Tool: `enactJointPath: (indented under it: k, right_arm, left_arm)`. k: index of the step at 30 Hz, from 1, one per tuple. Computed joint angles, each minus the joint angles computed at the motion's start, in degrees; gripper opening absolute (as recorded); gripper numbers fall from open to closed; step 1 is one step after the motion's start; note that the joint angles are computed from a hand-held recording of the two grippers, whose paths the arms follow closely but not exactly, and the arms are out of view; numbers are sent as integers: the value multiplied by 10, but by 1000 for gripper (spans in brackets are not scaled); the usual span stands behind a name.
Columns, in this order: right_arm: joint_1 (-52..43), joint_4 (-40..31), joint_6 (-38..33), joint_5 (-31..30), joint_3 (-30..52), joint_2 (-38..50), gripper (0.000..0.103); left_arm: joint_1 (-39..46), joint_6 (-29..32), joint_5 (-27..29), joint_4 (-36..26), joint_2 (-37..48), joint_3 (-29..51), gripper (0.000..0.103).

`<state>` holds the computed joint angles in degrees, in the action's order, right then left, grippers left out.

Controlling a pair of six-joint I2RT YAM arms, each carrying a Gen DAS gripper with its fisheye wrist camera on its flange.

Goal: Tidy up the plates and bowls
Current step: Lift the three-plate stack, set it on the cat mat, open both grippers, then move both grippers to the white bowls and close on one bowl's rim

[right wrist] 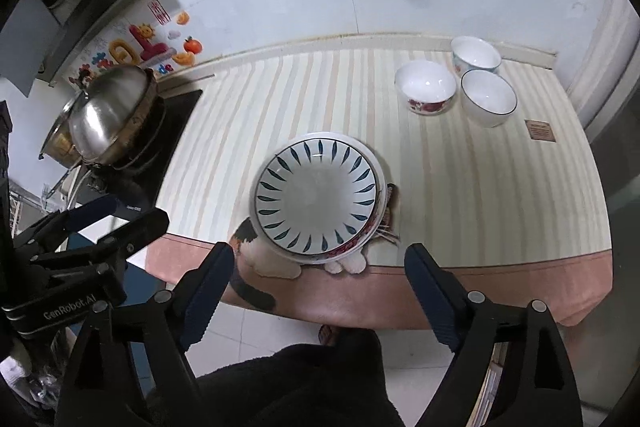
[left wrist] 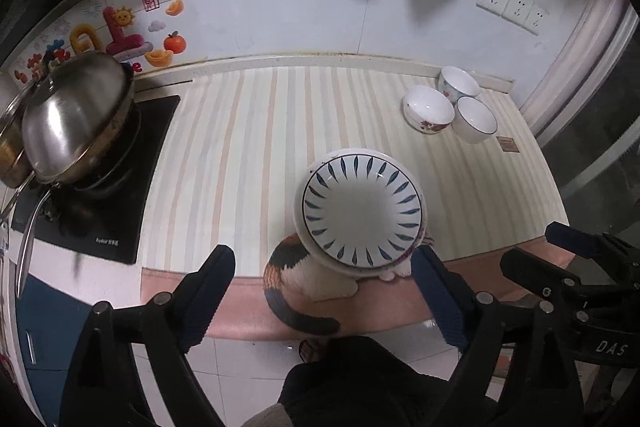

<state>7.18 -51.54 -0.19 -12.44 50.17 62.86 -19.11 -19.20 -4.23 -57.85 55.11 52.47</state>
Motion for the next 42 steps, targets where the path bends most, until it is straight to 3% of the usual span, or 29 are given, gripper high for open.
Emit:
enactJointPath:
  k: [7, 15, 20, 24, 27, 32, 36, 38, 42]
  right_arm:
    - [9, -55, 21, -15, -9, -100, 94]
    - [-21, -70, -3, -37, -4, -109, 95]
    - [-122, -30, -69, -115, 0, -37, 95]
    - [-223, 11, -131, -189, 49, 107, 95]
    - [-264, 33, -150, -210, 120, 233, 95]
    - [-295, 10, -163, -213, 341, 496, 95]
    - [-292, -55, -154, -203, 557, 686, 88]
    - [-284, -104, -145, -198, 699, 795, 76]
    - [-267, -182, -114, -186, 937, 960, 66]
  left_arm:
    - [-35, -48, -9, -44, -59, -14, 91]
    - [-55, -83, -23, -45, -47, -9, 91]
    - [-53, -70, -38, 21, -1, 0, 91]
    - [-45, -38, -38, 120, 95, 36, 91]
    - [-46, -23, -28, 207, 201, 84, 91]
    - [-44, -18, -41, 232, 464, 280, 91]
    - [-30, -13, -7, 174, 661, 480, 90]
    - [-24, -9, 16, 121, 759, 602, 79]
    - [-14, -3, 72, 0, 962, 890, 58]
